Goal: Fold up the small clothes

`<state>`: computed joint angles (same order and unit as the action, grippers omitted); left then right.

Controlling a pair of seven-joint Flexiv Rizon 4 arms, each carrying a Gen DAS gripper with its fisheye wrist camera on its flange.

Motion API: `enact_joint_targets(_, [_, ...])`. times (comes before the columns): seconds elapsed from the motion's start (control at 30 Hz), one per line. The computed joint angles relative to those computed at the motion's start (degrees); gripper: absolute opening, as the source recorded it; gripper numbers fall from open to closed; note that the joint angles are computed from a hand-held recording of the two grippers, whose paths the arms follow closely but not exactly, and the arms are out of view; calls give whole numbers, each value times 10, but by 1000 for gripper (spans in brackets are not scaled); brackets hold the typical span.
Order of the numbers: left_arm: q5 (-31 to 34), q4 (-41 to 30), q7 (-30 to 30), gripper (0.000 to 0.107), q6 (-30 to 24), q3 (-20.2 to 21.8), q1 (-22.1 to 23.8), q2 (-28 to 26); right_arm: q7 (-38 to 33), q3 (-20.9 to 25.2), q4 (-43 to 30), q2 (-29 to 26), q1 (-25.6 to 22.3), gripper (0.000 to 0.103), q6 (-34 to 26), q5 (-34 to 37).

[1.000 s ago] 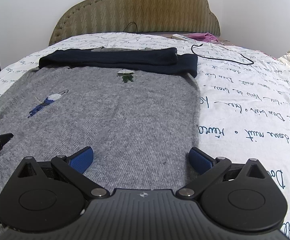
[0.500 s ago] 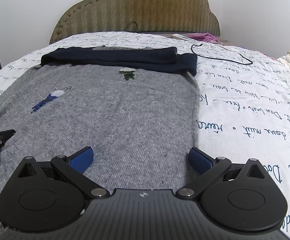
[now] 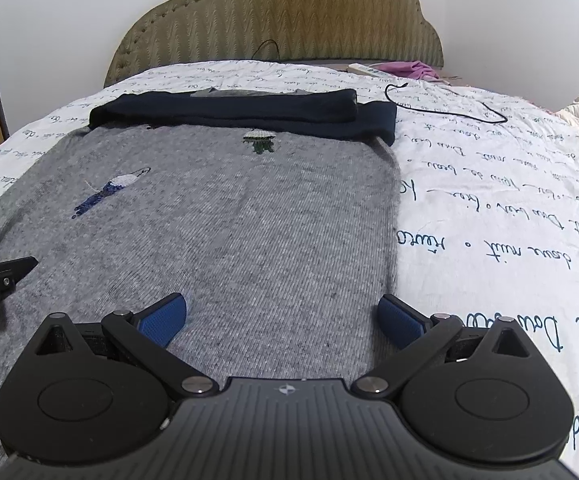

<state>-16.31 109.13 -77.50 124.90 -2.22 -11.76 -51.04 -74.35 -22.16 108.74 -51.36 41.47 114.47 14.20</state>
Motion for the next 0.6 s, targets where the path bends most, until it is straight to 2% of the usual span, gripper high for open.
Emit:
enact_joint_targets(0.2, [62,29,-9,103,6,-25,40,17,-32,38,20,22,-34,103,9,-41])
enact_joint_targets(0.33, [125,56,-27,103,-6,-58,92,38,-54,87,37,42,-79,103,21,-72])
enact_joint_targets(0.5, [170,84,-49,103,12,-66,125,59,-59,157,53,66,-150,103,25,-116])
enact_joint_targets(0.6, [185,94,-58,103,20,-61,140,69,-51,224,65,80,-223,102,34,-170])
